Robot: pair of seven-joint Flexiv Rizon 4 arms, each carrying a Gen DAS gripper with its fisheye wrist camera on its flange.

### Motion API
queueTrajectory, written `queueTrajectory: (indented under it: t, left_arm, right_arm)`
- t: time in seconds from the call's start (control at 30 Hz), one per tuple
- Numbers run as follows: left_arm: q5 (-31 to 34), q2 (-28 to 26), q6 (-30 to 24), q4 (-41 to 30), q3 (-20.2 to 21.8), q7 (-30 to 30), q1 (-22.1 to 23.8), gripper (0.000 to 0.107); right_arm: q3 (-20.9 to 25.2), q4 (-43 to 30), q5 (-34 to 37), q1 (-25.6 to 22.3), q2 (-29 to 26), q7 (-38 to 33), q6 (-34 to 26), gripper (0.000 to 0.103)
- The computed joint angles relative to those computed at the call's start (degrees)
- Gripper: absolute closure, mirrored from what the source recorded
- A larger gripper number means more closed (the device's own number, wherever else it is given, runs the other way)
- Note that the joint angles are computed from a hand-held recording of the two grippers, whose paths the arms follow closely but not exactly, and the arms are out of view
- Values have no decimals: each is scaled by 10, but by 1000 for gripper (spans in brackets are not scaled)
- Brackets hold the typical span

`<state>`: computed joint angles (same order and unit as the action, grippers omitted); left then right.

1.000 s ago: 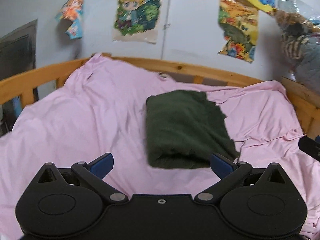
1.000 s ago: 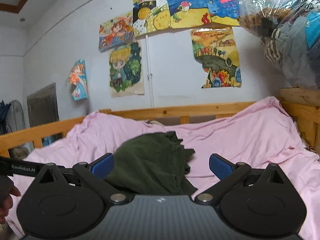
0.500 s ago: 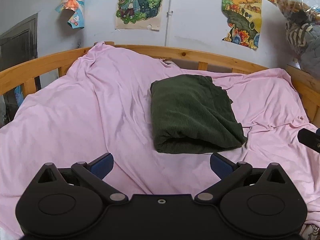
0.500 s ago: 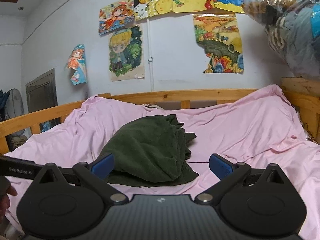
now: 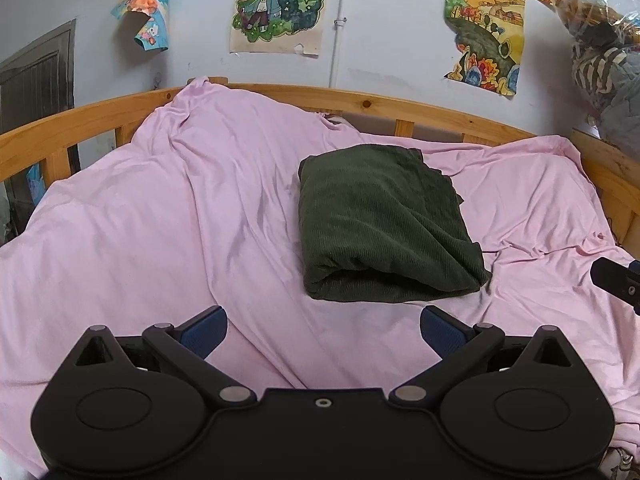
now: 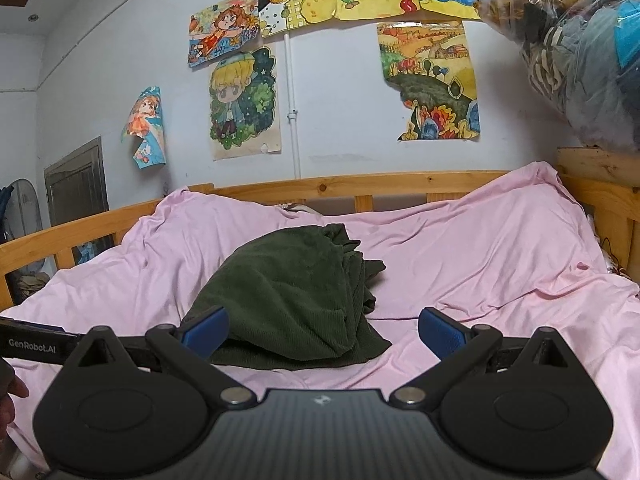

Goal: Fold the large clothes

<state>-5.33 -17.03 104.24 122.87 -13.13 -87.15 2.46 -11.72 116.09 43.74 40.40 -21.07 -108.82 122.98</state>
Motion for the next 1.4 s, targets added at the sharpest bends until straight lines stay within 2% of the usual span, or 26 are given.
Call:
queueTrajectory:
  t: [0.73,1.4]
  left_arm:
    - [-1,0,0,0,3,-1,0,4]
    - [-8,-1,0,-1,28,2,-25,4]
  right_arm:
    - [-4,1,3,3,-1,-1,-2,0]
    - [-1,3,-2,-1,-2,4,0,0]
